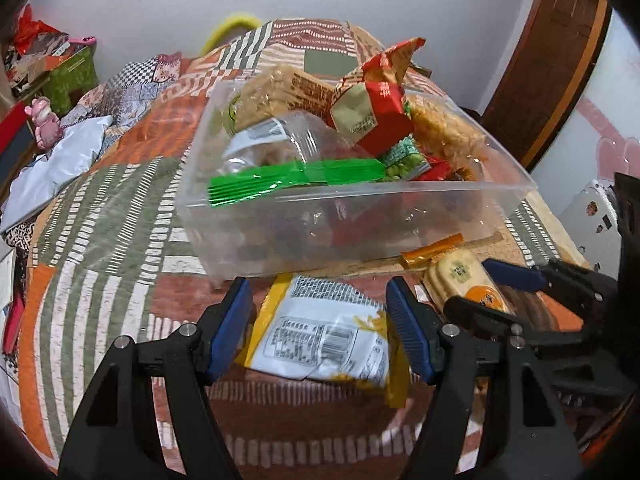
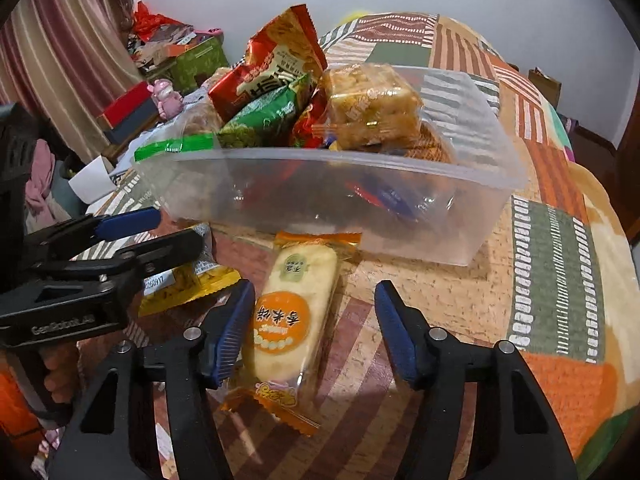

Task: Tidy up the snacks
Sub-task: 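Grasp the white wafer bag with the left tool while the right tool grasps the orange rice cake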

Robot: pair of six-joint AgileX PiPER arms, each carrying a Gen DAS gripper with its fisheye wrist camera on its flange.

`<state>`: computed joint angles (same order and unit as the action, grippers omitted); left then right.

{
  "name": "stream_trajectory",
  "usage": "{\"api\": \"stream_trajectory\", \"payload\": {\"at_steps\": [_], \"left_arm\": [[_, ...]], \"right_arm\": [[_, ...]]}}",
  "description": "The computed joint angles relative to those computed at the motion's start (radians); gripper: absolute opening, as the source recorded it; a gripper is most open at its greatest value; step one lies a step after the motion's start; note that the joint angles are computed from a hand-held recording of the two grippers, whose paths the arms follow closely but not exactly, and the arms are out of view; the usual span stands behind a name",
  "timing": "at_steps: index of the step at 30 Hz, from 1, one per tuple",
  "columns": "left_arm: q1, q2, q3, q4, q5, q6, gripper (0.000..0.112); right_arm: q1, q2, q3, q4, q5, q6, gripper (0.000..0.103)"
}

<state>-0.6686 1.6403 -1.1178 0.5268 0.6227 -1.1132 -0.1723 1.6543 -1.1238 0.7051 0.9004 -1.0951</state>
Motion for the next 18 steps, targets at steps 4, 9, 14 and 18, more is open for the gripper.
{"api": "stream_trajectory", "payload": {"at_steps": [4, 9, 14, 18], "left_arm": [[0.013, 0.028, -0.006, -0.022, -0.009, 0.005, 0.075], [0.024, -0.004, 0.051, -0.052, -0.047, 0.022, 0.08], [0.024, -0.064, 0.131, -0.067, -0.073, 0.031, 0.083], [0.034, -0.104, 0.178, -0.101, -0.087, 0.035, 0.083]], "right_arm": [[0.032, -0.012, 0.027, -0.023, -0.031, -0.003, 0.049], [0.044, -0.019, 0.032, -0.03, -0.041, -0.013, 0.039], [0.026, -0.026, 0.038, -0.013, -0.033, -0.026, 0.033], [0.012, -0.043, 0.056, 0.01, -0.026, -0.048, 0.032]]}}
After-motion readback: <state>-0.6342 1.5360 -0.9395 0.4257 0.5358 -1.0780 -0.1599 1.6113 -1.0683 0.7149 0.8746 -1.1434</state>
